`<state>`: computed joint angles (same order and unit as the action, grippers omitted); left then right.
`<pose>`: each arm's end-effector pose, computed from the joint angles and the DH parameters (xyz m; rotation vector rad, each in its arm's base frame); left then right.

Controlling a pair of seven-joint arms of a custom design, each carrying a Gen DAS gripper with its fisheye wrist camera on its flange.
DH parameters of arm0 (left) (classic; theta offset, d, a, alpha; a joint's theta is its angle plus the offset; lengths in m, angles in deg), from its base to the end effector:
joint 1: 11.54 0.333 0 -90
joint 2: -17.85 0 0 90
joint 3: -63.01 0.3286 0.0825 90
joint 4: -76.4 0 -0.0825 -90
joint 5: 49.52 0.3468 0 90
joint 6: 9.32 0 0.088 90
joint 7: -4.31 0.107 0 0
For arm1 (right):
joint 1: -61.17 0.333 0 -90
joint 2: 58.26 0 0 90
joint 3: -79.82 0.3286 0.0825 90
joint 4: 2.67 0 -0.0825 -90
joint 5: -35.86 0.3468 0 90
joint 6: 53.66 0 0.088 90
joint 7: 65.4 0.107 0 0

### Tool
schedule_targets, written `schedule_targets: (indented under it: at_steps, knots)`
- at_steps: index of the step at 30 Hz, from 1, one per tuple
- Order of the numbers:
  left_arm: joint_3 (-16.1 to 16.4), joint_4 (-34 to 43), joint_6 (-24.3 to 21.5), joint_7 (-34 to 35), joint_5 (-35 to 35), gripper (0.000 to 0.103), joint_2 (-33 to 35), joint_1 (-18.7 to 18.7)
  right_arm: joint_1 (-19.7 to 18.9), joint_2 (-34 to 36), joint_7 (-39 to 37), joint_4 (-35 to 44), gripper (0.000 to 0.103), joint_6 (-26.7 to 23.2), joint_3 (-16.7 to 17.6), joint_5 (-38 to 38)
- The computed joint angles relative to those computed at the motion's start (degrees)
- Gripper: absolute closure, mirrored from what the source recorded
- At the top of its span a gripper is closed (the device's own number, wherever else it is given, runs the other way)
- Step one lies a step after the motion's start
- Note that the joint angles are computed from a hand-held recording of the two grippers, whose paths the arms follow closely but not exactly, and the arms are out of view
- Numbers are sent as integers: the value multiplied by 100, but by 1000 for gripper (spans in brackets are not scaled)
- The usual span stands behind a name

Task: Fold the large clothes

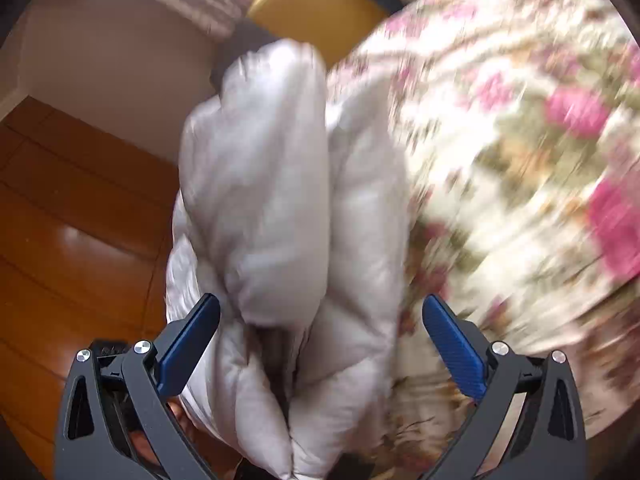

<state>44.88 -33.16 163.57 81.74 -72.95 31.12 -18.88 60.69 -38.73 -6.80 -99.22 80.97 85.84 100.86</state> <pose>0.5844 -0.2259 0.5132 -2.1133 1.7286 -1.3120 0.6528 0.0675 0.4722 -1.4709 1.6042 0.3159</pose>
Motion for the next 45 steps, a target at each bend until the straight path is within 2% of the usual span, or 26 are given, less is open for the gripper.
schedule_targets:
  at_steps: [1, 2, 3, 5, 6, 8, 10, 11, 12, 13, 15, 17, 19, 20, 24, 26, 29, 33, 34, 36, 38, 40, 45]
  knots:
    - [108, 66, -17, -96, 133, 12, 6, -56, -2, -52, -37, 27, 2, 189, -18, 67]
    - [389, 233, -117, -437, 494, 12, 73, -257, -7, -50, -48, 141, 2, 297, -29, 99]
    - [522, 444, -248, -598, 708, 12, 177, -298, 8, -12, 10, 297, 2, 339, -39, 29]
    - [1015, 858, -516, -1372, 1453, 12, 333, -663, 150, 127, 219, 674, 2, 635, -62, -323]
    - [1121, 1131, -685, -1617, 1717, 12, 454, -725, 308, 208, 418, 857, 2, 923, -104, -712]
    - [1120, 1730, -1204, -1751, 2116, 12, 726, -751, 651, 461, 803, 1278, 2, 1364, -194, -1682]
    - [1278, 2552, -2120, -1977, 2733, 12, 1125, -947, 1017, 809, 1453, 1783, 2, 1357, -505, -2857]
    - [1285, 2911, -2472, -1990, 2947, 11, 1342, -1002, 1308, 1009, 2009, 2012, 2, 1229, -812, -3601]
    - [1264, 3071, -2685, -2030, 3078, 11, 1455, -1024, 1487, 1131, 2383, 2067, 2, 1177, -1026, -4087]
    - [1250, 3143, -2683, -2086, 3177, 9, 1559, -1042, 1500, 1181, 2517, 1995, 2, 1251, -1045, -4237]
    - [1202, 3123, -2548, -2059, 3353, 6, 1646, -1063, 1227, 1236, 2573, 1774, 2, 1353, -809, -4062]
    - [1412, 3181, -2520, -2215, 3889, 5, 1758, -1340, 711, 1275, 2450, 1536, 2, 1296, -326, -3501]
    - [1511, 3249, -2567, -2401, 4185, 5, 1829, -1470, 229, 1300, 2288, 1376, 2, 1274, 149, -2927]
    - [1475, 3251, -2583, -2406, 4206, 5, 1828, -1438, 129, 1291, 2233, 1324, 2, 1309, 256, -2800]
    - [1285, 2703, -2150, -2450, 3982, 4, 1483, -1145, -100, 939, 1768, 1079, 2, 1159, 500, -2512]
    - [1272, 2230, -1815, -2594, 3914, 4, 1178, -1049, -358, 798, 1270, 1021, 2, 839, 720, -1951]
    - [1185, 1748, -1388, -2684, 3688, 4, 907, -844, -520, 532, 785, 845, 2, 285, 797, -1337]
    - [367, 1405, -1237, -1676, 2295, 4, 874, -24, -170, 836, 1257, 1301, 2, -368, 399, -1780]
    - [-45, 1352, -1234, -1174, 1621, 4, 924, 322, -100, 952, 1427, 1448, 2, -544, 311, -1923]
    - [-744, 1313, -1216, -324, 433, 4, 1055, 898, -190, 1247, 1515, 1749, 2, -905, 381, -1709]
    - [-1055, 1307, -1183, 199, -213, 4, 1143, 1112, -328, 1645, 1604, 2179, 2, -1359, 503, -1420]
    - [-1065, 1356, -1171, 545, -423, 4, 1200, 1076, -339, 1835, 1442, 2404, 2, -1410, 565, -1313]
    - [-782, 1435, -1132, 829, -746, 4, 1225, 716, -266, 2199, 1113, 2875, 4, -1369, 699, -1251]
